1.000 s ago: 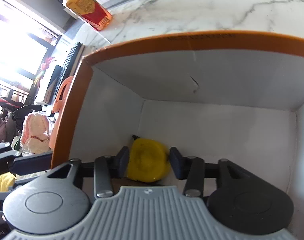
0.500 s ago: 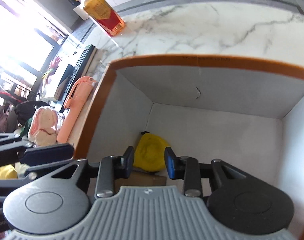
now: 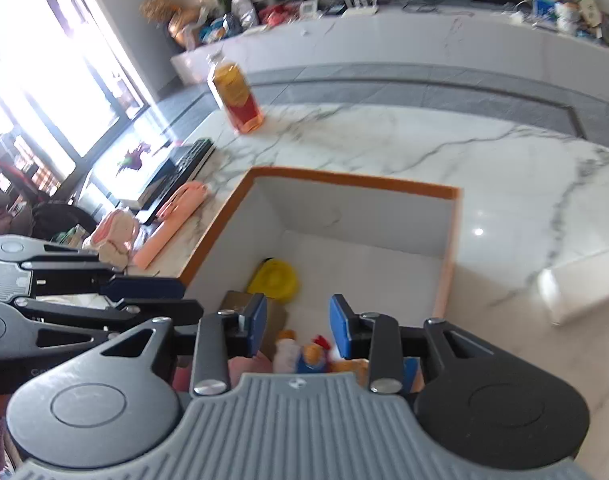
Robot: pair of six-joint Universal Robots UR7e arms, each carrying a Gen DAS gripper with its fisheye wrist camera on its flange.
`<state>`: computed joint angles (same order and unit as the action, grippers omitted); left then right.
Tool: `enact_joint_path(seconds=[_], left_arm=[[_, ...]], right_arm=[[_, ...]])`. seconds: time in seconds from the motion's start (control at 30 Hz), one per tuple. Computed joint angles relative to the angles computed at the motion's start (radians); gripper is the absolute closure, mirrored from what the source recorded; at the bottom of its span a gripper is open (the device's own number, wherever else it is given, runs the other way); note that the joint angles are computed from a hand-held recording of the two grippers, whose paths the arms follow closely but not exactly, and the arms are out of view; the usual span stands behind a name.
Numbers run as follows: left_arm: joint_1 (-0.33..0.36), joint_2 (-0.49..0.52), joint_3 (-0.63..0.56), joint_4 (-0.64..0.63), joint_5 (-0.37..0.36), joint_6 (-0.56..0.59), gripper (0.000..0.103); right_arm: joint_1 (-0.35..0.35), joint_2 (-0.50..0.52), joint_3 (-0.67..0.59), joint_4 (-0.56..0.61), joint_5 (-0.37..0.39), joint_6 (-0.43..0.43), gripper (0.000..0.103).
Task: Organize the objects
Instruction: 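Grasp the orange crocheted ball plush from the table with the right tool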
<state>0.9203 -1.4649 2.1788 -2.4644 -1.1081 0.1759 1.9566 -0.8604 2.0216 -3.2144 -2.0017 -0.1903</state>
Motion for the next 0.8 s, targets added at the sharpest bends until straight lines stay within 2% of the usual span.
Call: enact_joint_path(seconds=[0.13, 0.3, 0.4, 0.47, 0.57, 0.8], left_arm=[[-0.069, -0.009, 0.065, -0.025, -0.025, 0.054, 0.079], [-0.134, 0.026, 0.11, -0.045, -0.05, 0.095, 0.079], [-0.164, 0.06, 0.13, -0.066, -0.052, 0.101, 0.079], [-0.18, 0.081, 0.14, -0.072, -0.057, 0.099, 0.079], [-0.201, 0.112, 0.152, -0.084, -0.046, 0.093, 0.079], [-0.221, 0.155, 0.154, -0.076, -0.029, 0.104, 0.079]], right_arm=[[-0.02, -0.091, 0.134, -0.117, -0.046, -0.034, 0.066], [-0.081, -0.172, 0.265, -0.155, -0.073, -0.046, 0.066], [-0.115, -0.169, 0.326, -0.207, -0.105, -0.065, 0.066], [-0.144, -0.168, 0.354, -0.212, -0.092, -0.066, 0.065], [-0.18, -0.147, 0.363, -0.207, -0.065, -0.063, 0.057], [-0.213, -0.095, 0.34, -0.197, -0.05, -0.084, 0.057]])
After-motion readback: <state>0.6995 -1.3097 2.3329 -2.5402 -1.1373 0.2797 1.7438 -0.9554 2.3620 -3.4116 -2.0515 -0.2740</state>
